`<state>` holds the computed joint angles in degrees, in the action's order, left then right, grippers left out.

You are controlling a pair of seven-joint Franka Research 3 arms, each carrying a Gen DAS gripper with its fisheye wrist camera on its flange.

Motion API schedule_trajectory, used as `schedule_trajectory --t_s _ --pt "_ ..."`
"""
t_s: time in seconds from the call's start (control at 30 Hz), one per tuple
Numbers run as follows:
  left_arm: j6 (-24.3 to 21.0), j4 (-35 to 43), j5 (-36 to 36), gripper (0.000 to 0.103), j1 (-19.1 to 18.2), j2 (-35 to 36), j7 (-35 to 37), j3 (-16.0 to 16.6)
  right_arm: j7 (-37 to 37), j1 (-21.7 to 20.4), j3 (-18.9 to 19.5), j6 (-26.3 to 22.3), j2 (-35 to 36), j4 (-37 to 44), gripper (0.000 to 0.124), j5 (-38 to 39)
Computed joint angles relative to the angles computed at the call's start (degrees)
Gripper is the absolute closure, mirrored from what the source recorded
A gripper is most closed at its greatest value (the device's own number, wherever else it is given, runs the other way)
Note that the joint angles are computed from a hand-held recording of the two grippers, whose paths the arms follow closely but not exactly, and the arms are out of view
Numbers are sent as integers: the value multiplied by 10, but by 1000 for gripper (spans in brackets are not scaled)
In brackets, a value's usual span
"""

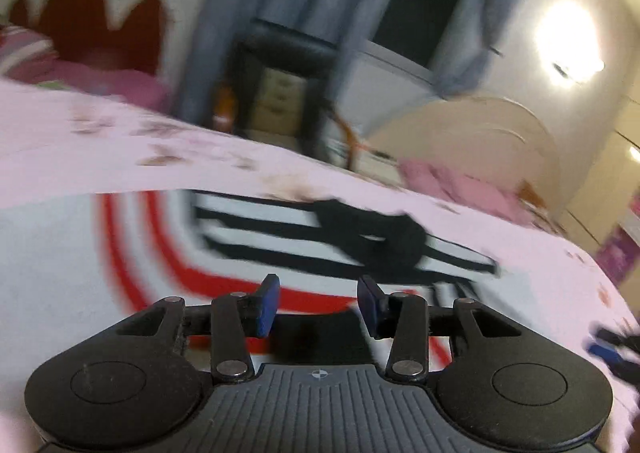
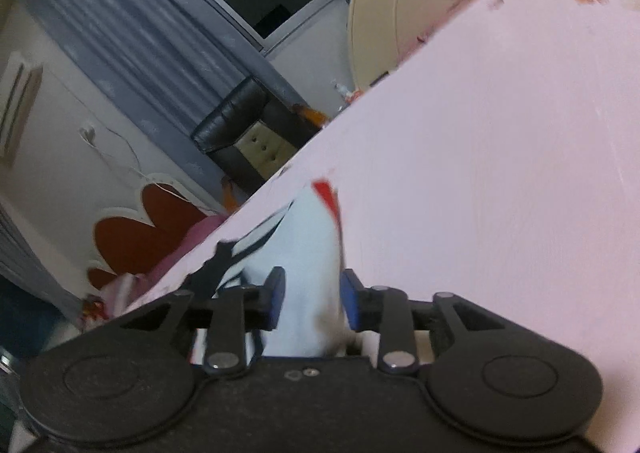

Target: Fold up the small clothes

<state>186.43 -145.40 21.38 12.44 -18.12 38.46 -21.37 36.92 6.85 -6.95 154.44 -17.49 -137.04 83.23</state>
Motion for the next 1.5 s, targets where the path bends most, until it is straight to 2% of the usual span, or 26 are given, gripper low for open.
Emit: schedule_trajectory --t_s 0.07,0.1,0.17,0.23,0.27,0.33,0.47,0.53,0.57,0.6,0.63,0.7,0.73,0.77,0.9,0.93,0.97,1.0,1.07,1.13,1.2,1.27,1.33,1.4,1.47,1.5 --pt "-12 39 -10 61 -80 53 49 55 7 0 -6 -27 50 48 92 -1" --pt "-26 56 7 61 -90 69 49 58 3 -2 -2 -26 73 69 94 3" --pt "-72 88 45 61 -67 94 29 26 4 -8 5 -42 115 108 106 -6" --pt "-88 106 186 61 -2 104 -85 -29 14 -14 18 -50 150 138 112 -45" --pt "-98 113 225 61 11 104 -109 -43 42 -16 27 -39 168 149 116 -98" --pt "-120 117 222 61 -10 100 -95 -30 83 -21 38 -21 190 164 116 -165" --pt "-125 123 234 61 -37 107 -100 0 26 -37 47 -29 209 206 113 -84" --pt "-133 125 239 61 -51 107 -105 13 23 -41 54 -37 234 241 113 -83" --pt "-137 124 242 61 -58 105 -108 20 26 -41 58 -37 249 259 114 -100" --pt "-142 127 251 61 -63 106 -115 24 58 -38 60 -37 270 278 116 -156" --pt "-145 128 259 61 -68 107 -121 29 103 -28 52 -43 291 296 124 -221" --pt "-147 129 260 61 -83 107 -124 43 116 -45 69 -48 300 305 124 -246" --pt "-153 129 255 61 -92 104 -122 50 130 -48 72 -50 294 304 124 -255" --pt "-158 128 258 60 -100 99 -126 55 120 -53 77 -47 279 290 116 -247" --pt "-155 113 319 57 -108 72 -188 54 3 -65 72 -75 180 189 113 -163" --pt "-160 108 333 37 -108 67 -205 49 -23 -62 65 -84 150 156 116 -155" --pt "-174 103 337 25 -113 63 -210 47 -36 -57 56 -94 127 131 117 -161" --pt "-191 99 324 25 -124 64 -198 51 -48 -51 50 -95 102 101 117 -167" --pt "-197 97 383 25 -115 62 -243 39 -55 -38 47 -70 71 55 118 -203" --pt "-215 99 364 25 -134 55 -231 49 -69 -20 42 -30 57 35 119 -193" --pt "-194 92 383 25 -129 42 -255 49 -53 -6 37 -12 37 28 115 -195" --pt "-215 94 326 25 -159 54 -191 68 -78 12 26 -5 12 13 113 -169" --pt "-213 92 346 25 -151 54 -199 59 -3 4 47 6 22 3 114 -262" --pt "-200 76 310 25 -159 32 -193 71 32 9 41 -1 19 -4 113 -287" --pt "-156 33 351 25 -119 -19 -261 54 58 19 35 8 -3 -11 98 -286" --pt "-150 11 354 25 -107 -46 -278 48 58 29 28 19 -15 -17 98 -267"
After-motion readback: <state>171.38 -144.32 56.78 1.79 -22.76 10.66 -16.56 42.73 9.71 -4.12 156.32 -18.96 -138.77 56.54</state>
